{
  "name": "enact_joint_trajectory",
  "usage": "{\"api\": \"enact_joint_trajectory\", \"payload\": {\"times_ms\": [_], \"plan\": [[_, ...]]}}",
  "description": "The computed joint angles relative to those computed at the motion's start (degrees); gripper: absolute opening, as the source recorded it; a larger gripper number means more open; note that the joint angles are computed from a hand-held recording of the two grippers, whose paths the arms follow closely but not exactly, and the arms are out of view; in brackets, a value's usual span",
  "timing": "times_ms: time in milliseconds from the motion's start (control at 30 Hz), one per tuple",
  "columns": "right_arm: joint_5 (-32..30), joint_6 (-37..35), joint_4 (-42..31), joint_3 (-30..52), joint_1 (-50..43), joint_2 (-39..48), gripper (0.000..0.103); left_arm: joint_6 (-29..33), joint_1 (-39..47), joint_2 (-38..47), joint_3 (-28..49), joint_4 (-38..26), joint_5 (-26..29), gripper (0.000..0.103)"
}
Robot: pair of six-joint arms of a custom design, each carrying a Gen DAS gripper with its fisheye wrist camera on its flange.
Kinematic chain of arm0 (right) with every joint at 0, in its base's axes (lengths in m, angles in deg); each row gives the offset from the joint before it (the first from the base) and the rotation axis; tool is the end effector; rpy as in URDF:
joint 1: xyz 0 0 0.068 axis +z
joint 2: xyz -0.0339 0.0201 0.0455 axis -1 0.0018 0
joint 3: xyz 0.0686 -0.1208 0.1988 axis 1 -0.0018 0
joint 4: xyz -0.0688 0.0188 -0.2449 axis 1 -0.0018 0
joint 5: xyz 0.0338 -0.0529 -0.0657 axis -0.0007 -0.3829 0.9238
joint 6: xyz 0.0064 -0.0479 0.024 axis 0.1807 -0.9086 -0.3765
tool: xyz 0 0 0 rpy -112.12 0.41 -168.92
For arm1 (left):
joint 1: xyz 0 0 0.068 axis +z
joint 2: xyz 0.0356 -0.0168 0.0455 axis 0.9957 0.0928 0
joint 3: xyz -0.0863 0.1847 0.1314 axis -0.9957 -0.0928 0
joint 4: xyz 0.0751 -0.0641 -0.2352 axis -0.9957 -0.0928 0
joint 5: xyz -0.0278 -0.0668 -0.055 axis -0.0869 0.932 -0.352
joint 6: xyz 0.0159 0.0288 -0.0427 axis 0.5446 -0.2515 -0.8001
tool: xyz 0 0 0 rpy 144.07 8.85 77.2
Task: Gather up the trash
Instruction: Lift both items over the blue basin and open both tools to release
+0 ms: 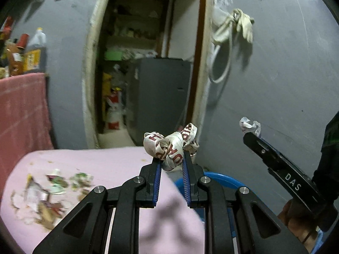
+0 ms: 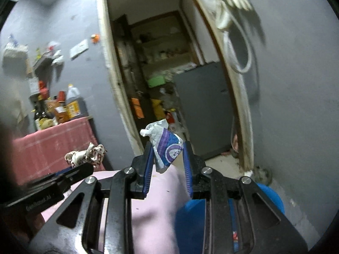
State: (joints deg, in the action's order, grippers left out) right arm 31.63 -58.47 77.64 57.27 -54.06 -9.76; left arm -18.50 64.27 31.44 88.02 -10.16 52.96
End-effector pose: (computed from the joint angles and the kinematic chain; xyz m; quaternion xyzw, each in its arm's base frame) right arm 0.1745 0.0966 0.1883 0.1716 0.7435 0.0673 0.6428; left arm 0.2379 -0.1024 0.2135 0.2649 0.7817 -0.2391 0.5114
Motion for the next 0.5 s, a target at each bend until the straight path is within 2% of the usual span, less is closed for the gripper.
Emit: {"api": "enact_joint_trajectory", "payload": {"times_ms": [167,333,500], "plan": [[-4.87,5.33,-6.69,-1.64,-6.3,-3.77,0.027,-0.72,-4.42,7.76,4.58,-1.28,-2.09,0.016],[-10.93,9.67,-10.46,-1.13,-12.44,-1.57,0.028,-1.9,-6.32,17.96,12.82,-7.0,-1.7,0.016],[-18.48,12.96,-11.07,-0.77,-18.38,2.33,0.028,-2.9,-6.98,26.62,20.53,-12.28,-1.23,0.016]]}}
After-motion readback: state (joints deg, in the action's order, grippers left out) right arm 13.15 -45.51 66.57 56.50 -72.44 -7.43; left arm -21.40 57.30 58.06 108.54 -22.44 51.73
